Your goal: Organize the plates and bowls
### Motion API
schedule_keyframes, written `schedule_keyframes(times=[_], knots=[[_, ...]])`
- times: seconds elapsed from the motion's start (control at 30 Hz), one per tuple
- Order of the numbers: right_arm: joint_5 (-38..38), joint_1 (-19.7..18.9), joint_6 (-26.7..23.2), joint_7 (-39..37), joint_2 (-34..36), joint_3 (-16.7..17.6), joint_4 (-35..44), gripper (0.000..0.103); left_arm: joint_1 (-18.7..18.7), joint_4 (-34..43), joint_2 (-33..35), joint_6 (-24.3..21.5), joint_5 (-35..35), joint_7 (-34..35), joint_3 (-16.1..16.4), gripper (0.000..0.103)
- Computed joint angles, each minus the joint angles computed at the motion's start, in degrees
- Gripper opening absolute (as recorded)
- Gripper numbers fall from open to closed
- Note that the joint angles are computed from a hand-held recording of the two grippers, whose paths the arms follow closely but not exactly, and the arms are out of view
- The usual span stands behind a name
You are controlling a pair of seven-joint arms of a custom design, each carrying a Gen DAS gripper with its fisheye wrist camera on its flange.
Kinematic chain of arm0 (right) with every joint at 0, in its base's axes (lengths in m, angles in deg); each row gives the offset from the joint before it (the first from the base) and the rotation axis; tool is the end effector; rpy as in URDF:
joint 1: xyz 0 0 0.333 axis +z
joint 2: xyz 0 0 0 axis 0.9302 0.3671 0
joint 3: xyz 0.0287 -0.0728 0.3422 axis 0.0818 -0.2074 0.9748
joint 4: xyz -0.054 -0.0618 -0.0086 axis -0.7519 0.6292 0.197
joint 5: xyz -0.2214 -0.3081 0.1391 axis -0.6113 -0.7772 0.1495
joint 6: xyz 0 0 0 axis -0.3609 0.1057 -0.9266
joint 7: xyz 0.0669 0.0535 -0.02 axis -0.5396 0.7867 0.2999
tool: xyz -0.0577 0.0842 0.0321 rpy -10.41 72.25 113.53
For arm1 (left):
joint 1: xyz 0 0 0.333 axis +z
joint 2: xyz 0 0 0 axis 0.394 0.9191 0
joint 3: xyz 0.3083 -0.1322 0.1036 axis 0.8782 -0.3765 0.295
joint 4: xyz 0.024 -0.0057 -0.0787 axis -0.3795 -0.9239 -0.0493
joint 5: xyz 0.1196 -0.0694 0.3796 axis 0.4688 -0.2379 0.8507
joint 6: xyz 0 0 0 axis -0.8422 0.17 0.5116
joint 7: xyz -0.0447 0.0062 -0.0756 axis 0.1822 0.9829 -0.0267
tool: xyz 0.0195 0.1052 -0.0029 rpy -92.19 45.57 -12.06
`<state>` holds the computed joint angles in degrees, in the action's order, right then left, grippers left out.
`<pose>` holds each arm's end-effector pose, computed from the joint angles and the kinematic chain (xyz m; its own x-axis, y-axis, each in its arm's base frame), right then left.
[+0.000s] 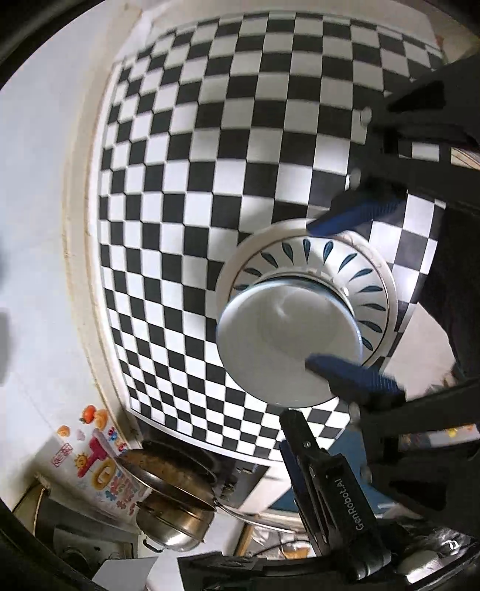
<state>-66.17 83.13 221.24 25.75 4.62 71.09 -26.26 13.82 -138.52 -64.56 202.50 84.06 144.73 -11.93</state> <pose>0.6429 0.2665 0.4686 0.1246 -0.9360 -0.3292 -0.9320 0.0034 -0.3624 0.6193 -0.1975 0.5658 0.0147 -0.9957 0.0917 -0.9605 -0.0396 -0.2754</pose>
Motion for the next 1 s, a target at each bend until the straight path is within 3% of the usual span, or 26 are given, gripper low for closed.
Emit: schedule_keyframes(times=[0.07, 0.2, 0.27, 0.63, 0.83, 1.0], knots=[[-3.0, 1.4, 1.2, 3.2, -1.7, -1.1, -1.7, 0.083, -0.2, -2.0, -1.8, 2.1, 1.8, -0.1, 0.0, 0.066], [-9.4, 3.7, 3.8, 10.3, -5.2, -2.6, -5.6, 0.088, -0.2, -5.3, -5.0, 5.5, 5.3, -0.5, -0.2, 0.078], [-13.4, 4.7, 5.1, 14.5, -6.9, -3.3, -7.5, 0.090, 0.1, -6.4, -6.3, 6.6, 5.1, 0.5, -0.4, 0.089], [-29.3, 6.7, 8.2, 33.4, -17.2, -3.2, -16.2, 0.094, 1.5, -13.7, -16.2, 12.1, 3.8, 2.2, -2.0, 0.089], [-39.4, 6.0, 7.8, 42.3, -26.9, -0.6, -22.2, 0.095, 2.4, -17.9, -24.2, 13.7, 4.7, 0.0, -4.1, 0.089], [-43.0, 5.2, 7.7, 45.4, -35.1, 1.7, -27.2, 0.096, 3.5, -21.3, -31.1, 12.7, 6.0, -2.0, -6.7, 0.089]])
